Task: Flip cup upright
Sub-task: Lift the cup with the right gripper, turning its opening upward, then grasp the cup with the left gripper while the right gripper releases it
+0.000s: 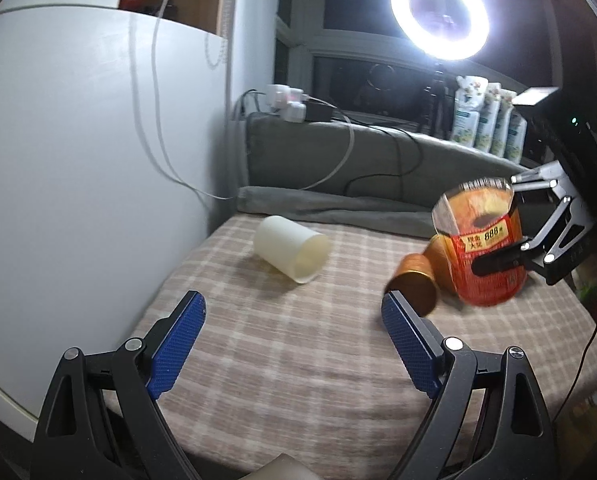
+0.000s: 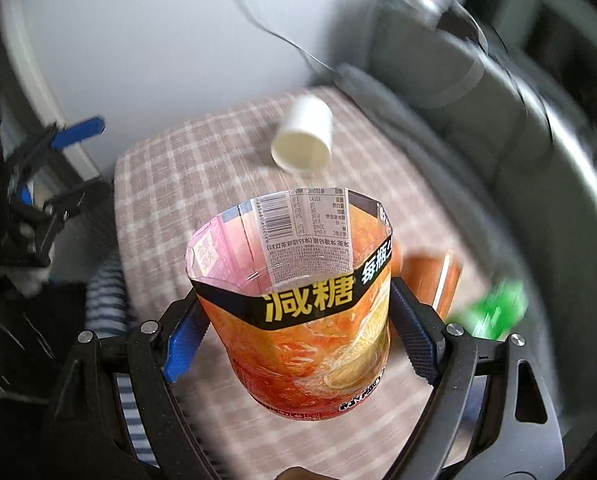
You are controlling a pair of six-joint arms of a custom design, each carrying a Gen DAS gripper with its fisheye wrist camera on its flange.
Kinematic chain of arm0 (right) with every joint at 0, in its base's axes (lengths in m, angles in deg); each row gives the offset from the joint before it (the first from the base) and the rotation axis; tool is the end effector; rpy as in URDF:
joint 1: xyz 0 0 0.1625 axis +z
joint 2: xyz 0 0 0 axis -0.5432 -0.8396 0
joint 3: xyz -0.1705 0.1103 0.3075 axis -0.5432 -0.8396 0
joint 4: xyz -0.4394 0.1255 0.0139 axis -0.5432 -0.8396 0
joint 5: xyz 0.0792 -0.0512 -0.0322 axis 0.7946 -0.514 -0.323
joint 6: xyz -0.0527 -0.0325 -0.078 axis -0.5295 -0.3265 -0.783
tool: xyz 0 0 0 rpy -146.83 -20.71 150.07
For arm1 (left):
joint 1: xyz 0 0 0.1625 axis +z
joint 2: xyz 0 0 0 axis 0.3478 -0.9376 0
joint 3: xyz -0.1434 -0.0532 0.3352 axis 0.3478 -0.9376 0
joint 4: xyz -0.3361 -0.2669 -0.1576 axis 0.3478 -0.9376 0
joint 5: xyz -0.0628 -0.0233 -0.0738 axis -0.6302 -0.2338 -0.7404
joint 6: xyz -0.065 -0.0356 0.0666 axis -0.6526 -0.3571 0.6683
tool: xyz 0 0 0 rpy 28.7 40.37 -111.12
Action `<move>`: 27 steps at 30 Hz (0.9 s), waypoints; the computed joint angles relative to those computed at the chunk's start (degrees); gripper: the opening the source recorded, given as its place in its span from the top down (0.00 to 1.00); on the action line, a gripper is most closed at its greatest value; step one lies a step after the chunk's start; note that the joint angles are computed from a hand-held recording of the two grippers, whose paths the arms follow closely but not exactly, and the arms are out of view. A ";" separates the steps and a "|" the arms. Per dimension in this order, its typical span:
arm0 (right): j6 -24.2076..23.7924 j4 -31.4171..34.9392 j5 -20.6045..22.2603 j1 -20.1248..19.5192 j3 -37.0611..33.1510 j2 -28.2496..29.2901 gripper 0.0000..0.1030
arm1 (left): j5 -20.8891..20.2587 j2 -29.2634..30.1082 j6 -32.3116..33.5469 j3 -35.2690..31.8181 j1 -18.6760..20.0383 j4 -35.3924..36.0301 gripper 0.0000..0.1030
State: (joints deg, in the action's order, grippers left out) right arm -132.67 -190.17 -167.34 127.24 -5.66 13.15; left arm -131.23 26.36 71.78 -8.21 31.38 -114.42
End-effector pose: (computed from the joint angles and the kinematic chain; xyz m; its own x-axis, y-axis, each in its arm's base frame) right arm 0.1593 -0.8199 0.3229 -0.6005 -0.6232 0.5010 -0.7237 0.6900 -0.0092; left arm -0.3041 -0.7096 0.1441 -0.7351 0.2062 -0.6459 0.6509 0.4810 -0.5873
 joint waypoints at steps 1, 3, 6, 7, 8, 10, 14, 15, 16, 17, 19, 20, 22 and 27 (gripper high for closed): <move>4.88 2.24 1.08 -0.85 0.09 -0.59 0.16 | -0.42 -0.06 -0.11 0.18 -0.09 0.25 0.13; 11.15 4.24 2.44 -2.13 0.64 -1.47 0.16 | -1.42 -0.27 -0.46 0.54 -0.29 1.22 0.13; 19.24 4.98 3.32 -4.09 2.88 -3.11 0.16 | -2.95 -0.51 -1.15 0.75 -0.55 3.36 0.13; 21.80 5.19 4.04 -4.81 3.50 -3.63 0.16 | -3.41 -0.54 -1.36 0.74 -0.64 4.01 0.13; 24.45 5.62 4.73 -5.63 3.88 -4.02 0.16 | -3.91 -0.53 -1.41 0.70 -0.74 4.60 0.13; 27.48 5.99 5.80 -6.86 4.40 -4.53 0.16 | -4.58 -0.37 -1.47 0.43 -0.94 5.54 0.13; 33.49 8.59 8.05 -9.34 4.22 -4.68 0.16 | -6.21 -0.01 -2.21 0.00 -1.24 7.38 0.13; 34.37 9.14 8.30 -9.72 3.87 -4.49 0.16 | -6.56 0.13 -2.43 -0.22 -1.29 8.06 0.13; 35.17 9.25 8.64 -10.05 3.87 -4.44 0.16 | -6.81 0.35 -2.66 -0.52 -1.34 8.82 0.13; 35.86 8.95 9.46 -10.37 3.90 -4.42 0.15 | -6.98 0.62 -2.89 -0.93 -1.37 9.49 0.13; 36.62 8.83 9.99 -10.54 3.37 -4.03 0.15 | -7.65 1.09 -3.44 -1.68 -1.39 11.11 0.13; 36.69 8.22 9.78 -10.61 3.35 -3.91 0.15 | -8.02 1.39 -3.59 -2.04 -1.44 11.73 0.13; 36.28 7.51 9.73 -10.79 3.20 -3.65 0.14 | -8.61 1.95 -3.81 -2.82 -1.48 12.79 0.13; 35.39 5.75 9.05 -10.93 3.16 -3.53 0.14 | -12.25 3.51 -5.98 -6.54 -1.06 19.22 0.13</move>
State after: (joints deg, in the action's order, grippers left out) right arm -97.28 -184.42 -158.28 116.31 -2.49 9.62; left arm -143.48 29.87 65.81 -14.74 30.31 -95.20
